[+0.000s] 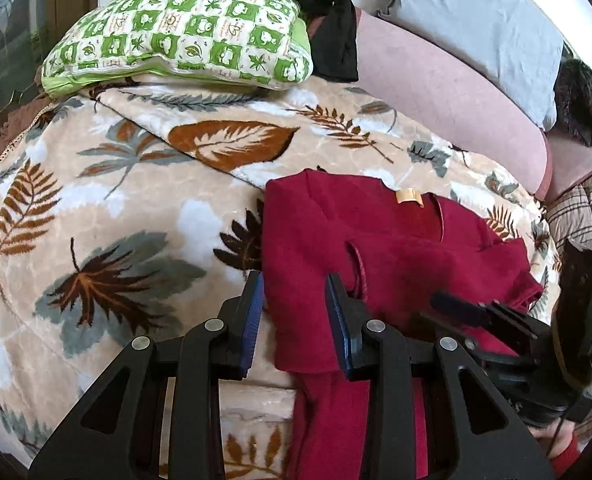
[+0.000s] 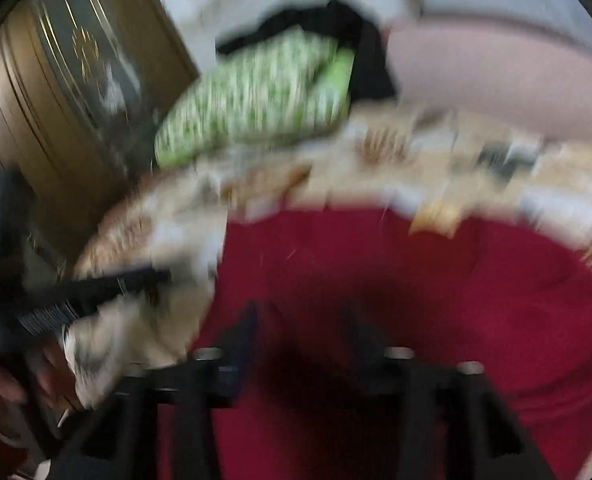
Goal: Fold small clothes
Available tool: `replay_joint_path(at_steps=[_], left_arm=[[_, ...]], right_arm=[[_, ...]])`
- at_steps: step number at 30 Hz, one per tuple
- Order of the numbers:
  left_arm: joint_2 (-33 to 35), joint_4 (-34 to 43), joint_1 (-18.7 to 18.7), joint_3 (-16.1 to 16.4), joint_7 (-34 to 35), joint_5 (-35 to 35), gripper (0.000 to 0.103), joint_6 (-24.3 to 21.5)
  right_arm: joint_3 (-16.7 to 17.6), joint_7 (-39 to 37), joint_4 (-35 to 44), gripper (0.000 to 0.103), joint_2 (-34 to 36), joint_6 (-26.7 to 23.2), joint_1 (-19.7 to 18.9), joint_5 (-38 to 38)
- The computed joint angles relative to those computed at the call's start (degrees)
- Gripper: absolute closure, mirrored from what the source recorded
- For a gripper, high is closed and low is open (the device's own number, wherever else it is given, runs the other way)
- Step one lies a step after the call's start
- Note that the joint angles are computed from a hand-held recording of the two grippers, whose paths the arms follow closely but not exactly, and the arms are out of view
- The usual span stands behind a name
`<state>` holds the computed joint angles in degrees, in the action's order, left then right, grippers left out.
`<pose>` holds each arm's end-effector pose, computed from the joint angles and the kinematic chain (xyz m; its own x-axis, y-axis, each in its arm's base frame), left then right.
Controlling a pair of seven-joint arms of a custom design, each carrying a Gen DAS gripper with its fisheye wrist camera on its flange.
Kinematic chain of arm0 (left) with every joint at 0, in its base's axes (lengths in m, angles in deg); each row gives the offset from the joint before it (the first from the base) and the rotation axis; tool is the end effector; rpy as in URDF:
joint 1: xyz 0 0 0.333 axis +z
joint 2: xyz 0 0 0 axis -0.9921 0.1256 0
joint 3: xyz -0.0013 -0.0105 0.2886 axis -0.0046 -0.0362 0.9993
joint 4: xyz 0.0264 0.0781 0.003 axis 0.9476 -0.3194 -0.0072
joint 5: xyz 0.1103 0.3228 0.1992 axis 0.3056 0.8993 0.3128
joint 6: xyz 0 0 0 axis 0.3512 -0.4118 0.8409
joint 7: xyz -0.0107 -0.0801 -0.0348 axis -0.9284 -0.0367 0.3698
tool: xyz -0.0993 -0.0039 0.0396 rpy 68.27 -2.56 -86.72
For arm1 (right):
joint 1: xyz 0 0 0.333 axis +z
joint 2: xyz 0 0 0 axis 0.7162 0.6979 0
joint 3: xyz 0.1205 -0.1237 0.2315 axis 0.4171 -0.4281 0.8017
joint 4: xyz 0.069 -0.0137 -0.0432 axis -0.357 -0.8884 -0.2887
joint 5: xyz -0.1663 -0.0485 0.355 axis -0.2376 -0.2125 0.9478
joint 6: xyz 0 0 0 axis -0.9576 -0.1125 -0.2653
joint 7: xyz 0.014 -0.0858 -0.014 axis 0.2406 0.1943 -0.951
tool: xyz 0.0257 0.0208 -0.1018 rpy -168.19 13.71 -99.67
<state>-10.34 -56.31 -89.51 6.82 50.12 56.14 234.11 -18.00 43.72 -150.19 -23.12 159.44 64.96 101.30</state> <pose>0.5240 -0.1026 0.4956 0.0252 -0.9775 0.2092 -0.8010 -0.1450 -0.5808 0.5787 0.2903 0.4167 0.4434 -0.8196 -0.3629 -0.7751 -0.1473 -0.6144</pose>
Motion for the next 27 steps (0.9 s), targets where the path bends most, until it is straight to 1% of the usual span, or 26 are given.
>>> replay_joint_path(at_steps=[3,4,5,6,7,8,9,10,12,14,15,16,19,20,21,23,24,25,26,27], left_arm=[[0.87,0.22,-0.77,0.21,1.48,-1.57,0.072,0.16],[1.25,0.43,-1.2,0.32,2.29,-2.75,0.072,0.12],[1.61,0.63,-1.56,0.43,3.21,-3.94,0.072,0.17],[1.97,0.83,-1.84,0.4,3.96,-4.96,0.072,0.29],[2.36,1.06,-1.94,0.23,4.32,-5.53,0.072,0.36],[2.95,1.5,-1.89,-0.07,4.26,-5.6,0.072,0.29],[3.67,2.12,-1.79,-0.39,4.15,-5.47,0.068,-0.13],[4.46,2.83,-1.64,-0.73,3.77,-5.29,0.065,-0.51],[5.74,3.86,-1.63,-1.35,3.53,-5.94,0.065,-0.45],[6.89,4.83,-1.9,-1.88,4.64,-7.14,0.065,-0.08],[7.69,5.56,-1.94,-2.22,4.89,-7.24,0.065,-0.16],[8.58,6.47,-1.92,-2.53,5.05,-7.36,0.065,-0.67],[12.11,9.9,-1.66,-3.53,5.83,-8.76,0.065,-3.34],[13.31,11.08,-1.47,-3.95,5.54,-8.38,0.065,-4.37],[14.08,11.72,-1.27,-4.39,6.03,-8.39,0.065,-4.69],[15.26,12.6,-1.14,-5.13,5.31,-5.8,0.071,-4.76],[15.69,12.95,-1.05,-5.43,5.13,-5.09,0.081,-4.76],[15.98,13.39,-0.91,-5.76,5.58,-5.45,0.084,-5.0],[15.94,13.52,-0.8,-5.96,5.61,-5.26,0.086,-4.98],[15.75,13.62,-0.76,-6.08,5.52,-4.55,0.087,-4.75]], right_arm=[[-0.61,-0.17,-5.5,0.056,-4.7,2.31,-0.01,0.13],[-0.84,-1.38,-7.52,0.055,-7.16,3.03,-0.55,1.74],[-1.2,-4.0,-10.22,0.054,-10.1,4.33,-1.24,5.0],[-1.93,-4.32,-12.63,0.053,-12.59,5.61,-1.13,5.86],[-3.0,-3.03,-14.95,0.046,-15.12,6.76,-1.15,4.83],[-3.96,0.04,-17.18,0.037,-17.24,8.28,-1.45,1.73],[-4.41,5.13,-19.34,0.034,-18.71,10.29,-2.31,-3.49],[-4.86,8.72,-21.25,0.034,-19.98,11.3,-3.13,-7.1],[-5.46,16.6,-23.62,0.034,-22.1,10.06,-6.15,-15.12],[-3.08,29.21,-25.13,0.034,-22.94,10.19,-11.75,-28.38],[-2.14,33.82,-26.1,0.034,-23.64,10.75,-13.98,-33.43],[-2.37,35.55,-26.87,0.034,-23.94,11.37,-14.71,-35.63],[-4.36,36.45,-28.27,0.034,-24.25,11.33,-14.43,-37.75],[-4.41,37.19,-28.46,0.034,-24.29,10.97,-14.82,-39.03],[-3.75,38.93,-28.29,0.034,-23.75,10.75,-15.8,-41.39],[-3.59,40.19,-27.95,0.034,-22.43,10.98,-16.31,-44.84],[-3.37,41.25,-27.62,0.034,-21.91,10.92,-16.76,-47.2],[-2.65,43.63,-26.88,0.039,-20.9,10.92,-17.7,-50.86],[-2.58,45.31,-25.93,0.057,-19.81,10.6,-17.99,-53.72],[-2.82,46.23,-24.21,0.069,-18.19,9.46,-17.78,-55.66]])
